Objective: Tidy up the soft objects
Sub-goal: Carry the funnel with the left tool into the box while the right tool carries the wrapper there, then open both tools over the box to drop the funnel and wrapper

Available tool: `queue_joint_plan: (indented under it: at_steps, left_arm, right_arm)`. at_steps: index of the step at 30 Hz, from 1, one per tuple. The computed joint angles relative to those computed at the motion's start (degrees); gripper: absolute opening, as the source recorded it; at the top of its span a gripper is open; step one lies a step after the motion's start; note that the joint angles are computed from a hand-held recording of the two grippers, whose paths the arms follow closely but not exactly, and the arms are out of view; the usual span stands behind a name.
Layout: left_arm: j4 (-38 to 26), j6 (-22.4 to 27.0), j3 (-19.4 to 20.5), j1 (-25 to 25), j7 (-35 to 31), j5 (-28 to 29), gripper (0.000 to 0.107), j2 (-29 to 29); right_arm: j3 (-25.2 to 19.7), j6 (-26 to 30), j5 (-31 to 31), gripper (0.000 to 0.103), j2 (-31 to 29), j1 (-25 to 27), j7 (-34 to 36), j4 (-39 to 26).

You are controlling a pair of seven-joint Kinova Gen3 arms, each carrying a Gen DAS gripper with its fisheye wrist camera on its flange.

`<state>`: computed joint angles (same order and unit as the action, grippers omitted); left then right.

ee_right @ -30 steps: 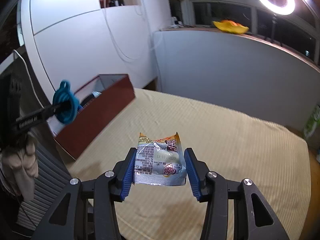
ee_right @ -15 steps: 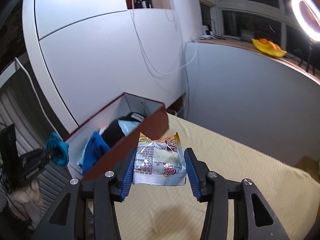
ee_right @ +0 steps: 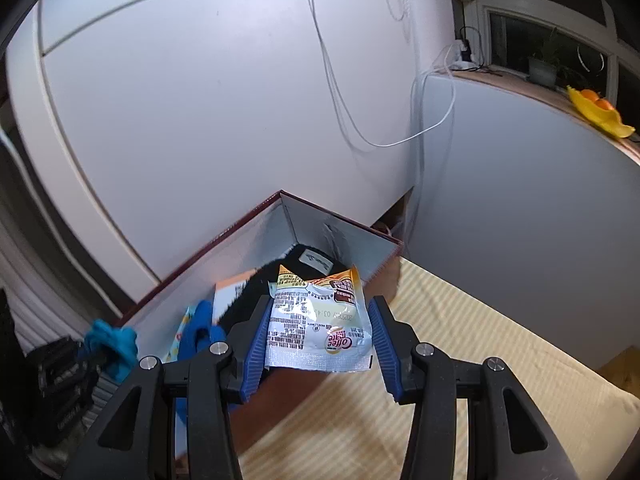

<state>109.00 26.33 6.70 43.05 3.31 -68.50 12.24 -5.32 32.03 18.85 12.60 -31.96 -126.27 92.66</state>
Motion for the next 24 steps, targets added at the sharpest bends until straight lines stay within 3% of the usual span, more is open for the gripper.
queue_joint_plan:
  at_steps: [9, 19, 24]
  left_arm:
    - [-1.4, 0.4, -0.4, -0.6, -3.5, 3.4, 0.01, 0.6]
    - [-2.5, -0.1, -1.8, 0.0, -5.6, 5.4, 0.01, 1.2]
    - [-3.1, 1.5, -1.9, 1.0, -5.4, 4.7, 0.029, 1.5]
  right_arm:
    - [0.5, 2.8, -3.4, 0.044, 6.9, 0.1, 4.7, -7.4]
    - [1.4, 4.1, -4.8, 0.049, 9.8, -0.9, 6.7, -10.2]
    - [1.7, 3.9, -4.9, 0.06, 9.7, -1.3, 7.1, -10.4]
